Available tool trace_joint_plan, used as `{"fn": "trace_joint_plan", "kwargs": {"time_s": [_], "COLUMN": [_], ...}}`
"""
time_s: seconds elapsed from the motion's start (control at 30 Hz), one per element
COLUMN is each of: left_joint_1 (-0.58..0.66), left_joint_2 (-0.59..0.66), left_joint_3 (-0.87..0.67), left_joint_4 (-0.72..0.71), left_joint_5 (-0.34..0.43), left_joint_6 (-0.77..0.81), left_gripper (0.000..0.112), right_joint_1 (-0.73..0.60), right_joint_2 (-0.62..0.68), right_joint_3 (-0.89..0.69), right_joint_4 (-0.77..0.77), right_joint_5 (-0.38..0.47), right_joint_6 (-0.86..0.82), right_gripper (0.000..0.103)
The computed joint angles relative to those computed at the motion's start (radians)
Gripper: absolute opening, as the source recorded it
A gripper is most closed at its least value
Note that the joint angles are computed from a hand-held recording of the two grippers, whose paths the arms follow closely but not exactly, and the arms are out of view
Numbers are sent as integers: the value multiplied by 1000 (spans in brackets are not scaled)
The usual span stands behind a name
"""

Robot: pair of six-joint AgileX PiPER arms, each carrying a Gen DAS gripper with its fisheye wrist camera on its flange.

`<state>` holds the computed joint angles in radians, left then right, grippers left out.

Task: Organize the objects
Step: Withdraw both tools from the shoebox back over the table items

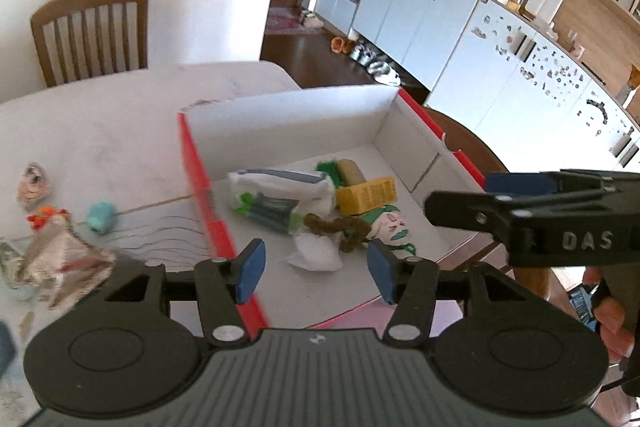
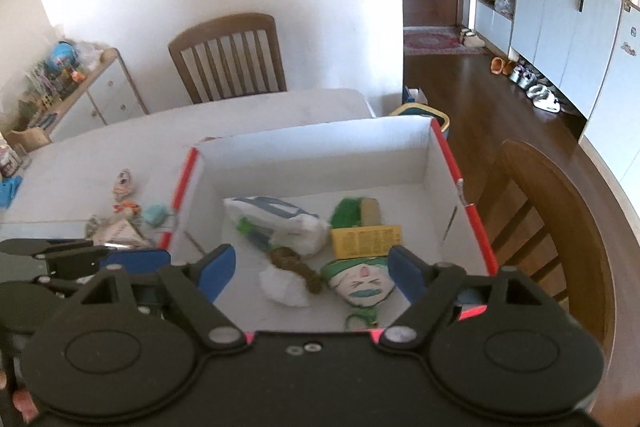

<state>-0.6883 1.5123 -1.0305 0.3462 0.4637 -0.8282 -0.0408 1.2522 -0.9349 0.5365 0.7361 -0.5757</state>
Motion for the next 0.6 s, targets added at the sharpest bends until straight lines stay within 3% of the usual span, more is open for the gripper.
{"fn": "trace_joint_plan", "kwargs": {"time_s": [0.27,0.6], "left_joint_1": [8,143], "left_joint_2": [-187,-379], "left_joint_3": [123,232], "left_joint_4": [105,-57], "left_joint_5": [41,52], "left_joint_6": [-38,205], "left_gripper": [65,79], "right_joint_1": [137,494], "right_joint_2": [-150,-251], "right_joint_3": [65,130], "right_joint_4": [-88,-482], "right_joint_5": [-18,-135], "right_joint_6": [201,777], "right_gripper": [88,101]}}
